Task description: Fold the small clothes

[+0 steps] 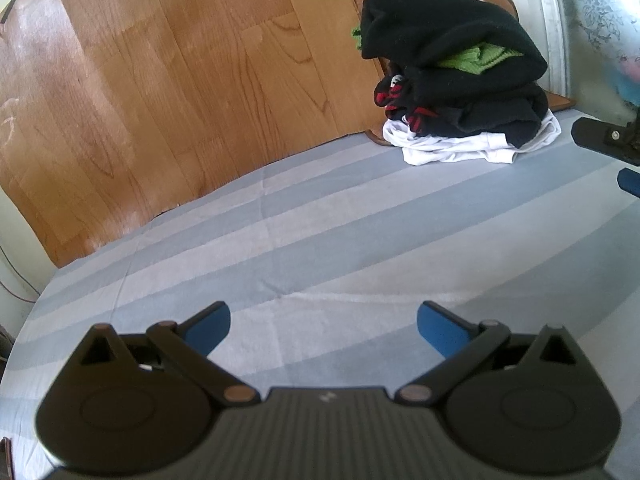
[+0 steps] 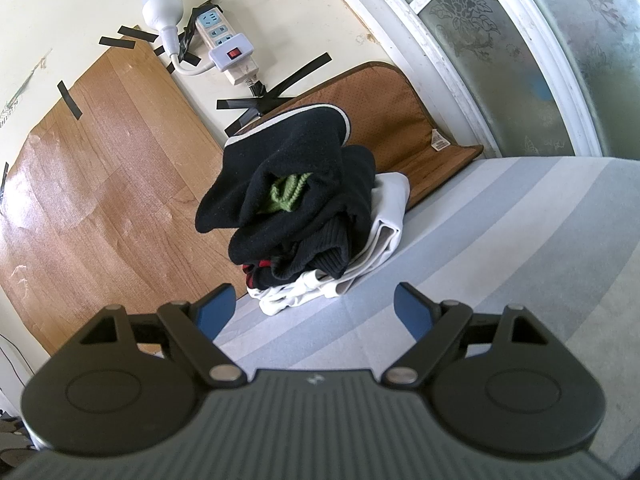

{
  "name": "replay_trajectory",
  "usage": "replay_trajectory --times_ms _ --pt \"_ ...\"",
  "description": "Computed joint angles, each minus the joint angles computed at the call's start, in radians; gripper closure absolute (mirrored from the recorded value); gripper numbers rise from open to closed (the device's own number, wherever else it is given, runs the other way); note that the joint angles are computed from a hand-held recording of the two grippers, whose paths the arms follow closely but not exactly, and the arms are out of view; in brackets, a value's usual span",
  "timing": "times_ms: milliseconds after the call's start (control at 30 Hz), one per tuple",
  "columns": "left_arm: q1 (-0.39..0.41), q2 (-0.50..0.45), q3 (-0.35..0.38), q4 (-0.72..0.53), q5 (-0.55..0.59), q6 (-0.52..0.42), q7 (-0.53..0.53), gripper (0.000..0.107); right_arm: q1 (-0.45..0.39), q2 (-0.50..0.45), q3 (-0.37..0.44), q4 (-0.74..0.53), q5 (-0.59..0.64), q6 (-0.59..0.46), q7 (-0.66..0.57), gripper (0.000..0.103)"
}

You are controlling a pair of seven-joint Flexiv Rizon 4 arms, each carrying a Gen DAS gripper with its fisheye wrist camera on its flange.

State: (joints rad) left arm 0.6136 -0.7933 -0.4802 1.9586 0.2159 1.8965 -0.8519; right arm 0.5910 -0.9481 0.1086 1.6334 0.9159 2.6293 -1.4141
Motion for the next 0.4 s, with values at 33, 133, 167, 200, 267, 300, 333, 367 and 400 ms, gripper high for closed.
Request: replay_trajectory --times_ms 33,133,167,200,267,300,333,367,400 --pt "0.003 -0.001 -0.003 -0.001 0.002 0.000 0.001 0.004 0.000 0.000 0.000 0.000 0.000 0.000 0.000 0.015" --pt "0.012 -0.008 -0.013 0.000 0.012 0.012 0.002 0.004 0.000 0.000 0.001 -0.001 0.000 0.000 -0.001 0.015" --pt "0.024 -0.014 -0.025 0.000 0.022 0.017 0.004 0.004 -0.001 0.000 0.001 0.000 0.000 0.000 0.000 0.015" --pt "0.039 -0.019 -0.042 0.000 0.033 0.014 0.006 0.004 -0.001 0.000 0.001 0.000 0.000 0.000 0.000 0.015" --pt "0.059 -0.021 -0.066 0.001 0.036 -0.011 0.008 0.004 -0.001 0.000 0.001 -0.001 0.000 0.000 -0.001 0.015" --pt "0.065 -0.021 -0.073 0.001 0.032 -0.020 0.011 0.004 -0.001 0.000 0.001 0.000 -0.001 0.001 0.000 0.015" --pt "0.065 -0.022 -0.075 0.002 0.027 -0.023 0.014 0.004 0.000 -0.001 0.001 -0.001 -0.001 0.002 0.000 0.015" --pt "0.064 -0.022 -0.075 0.002 0.023 -0.021 0.017 0.004 0.000 -0.001 0.001 -0.001 -0.002 0.003 0.000 0.015" --pt "0.062 -0.021 -0.072 0.003 0.019 -0.021 0.019 0.004 0.000 -0.002 0.001 0.000 -0.006 0.004 0.001 0.015"
